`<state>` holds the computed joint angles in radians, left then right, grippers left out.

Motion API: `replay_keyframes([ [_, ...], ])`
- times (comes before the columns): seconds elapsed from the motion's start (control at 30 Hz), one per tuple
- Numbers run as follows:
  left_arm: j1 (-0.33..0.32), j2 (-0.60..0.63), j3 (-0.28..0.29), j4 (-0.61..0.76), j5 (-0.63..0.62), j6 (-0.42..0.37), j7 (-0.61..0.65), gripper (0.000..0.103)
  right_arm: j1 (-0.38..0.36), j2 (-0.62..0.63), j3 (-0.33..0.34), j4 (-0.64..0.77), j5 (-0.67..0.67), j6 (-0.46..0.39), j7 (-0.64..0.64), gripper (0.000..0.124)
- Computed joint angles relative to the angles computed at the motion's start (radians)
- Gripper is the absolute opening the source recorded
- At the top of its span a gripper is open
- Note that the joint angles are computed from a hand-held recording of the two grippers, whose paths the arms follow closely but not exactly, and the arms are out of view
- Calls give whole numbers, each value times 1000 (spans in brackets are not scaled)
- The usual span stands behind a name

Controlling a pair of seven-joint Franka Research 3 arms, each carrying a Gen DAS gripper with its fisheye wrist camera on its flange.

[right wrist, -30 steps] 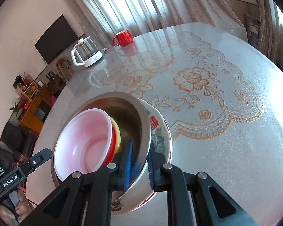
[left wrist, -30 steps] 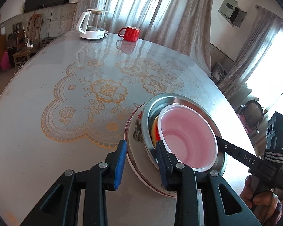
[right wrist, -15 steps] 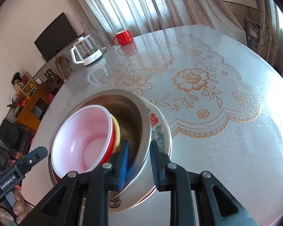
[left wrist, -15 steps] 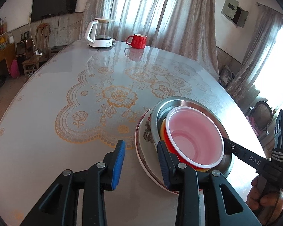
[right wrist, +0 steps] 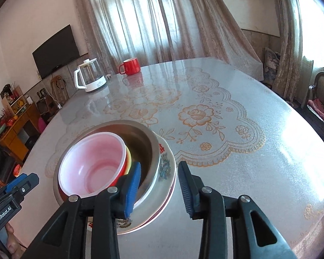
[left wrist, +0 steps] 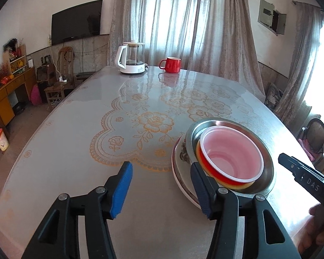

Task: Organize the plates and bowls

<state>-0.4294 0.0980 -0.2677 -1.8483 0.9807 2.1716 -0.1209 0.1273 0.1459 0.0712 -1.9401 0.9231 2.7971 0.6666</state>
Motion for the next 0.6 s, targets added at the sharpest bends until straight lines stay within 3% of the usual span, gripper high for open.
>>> replay_keyframes([
  [0.1,-13,5,-6,0,19,-24,-18,62,11,-41,22,-61,86,93,-98,41],
  [0.17,-17,8,-7,0,27,-29,-28,71,24,-61,28,-90,140,125,-163,41],
  [0.23,-23,10,-8,0,39,-31,-36,74,41,-73,27,-111,171,150,-200,41],
  [0.33,-32,17,-10,10,49,-46,-32,84,60,-82,23,-124,205,165,-239,41],
  [0.6,-44,16,-8,18,70,-74,-49,92,86,-96,11,-138,248,172,-303,41],
])
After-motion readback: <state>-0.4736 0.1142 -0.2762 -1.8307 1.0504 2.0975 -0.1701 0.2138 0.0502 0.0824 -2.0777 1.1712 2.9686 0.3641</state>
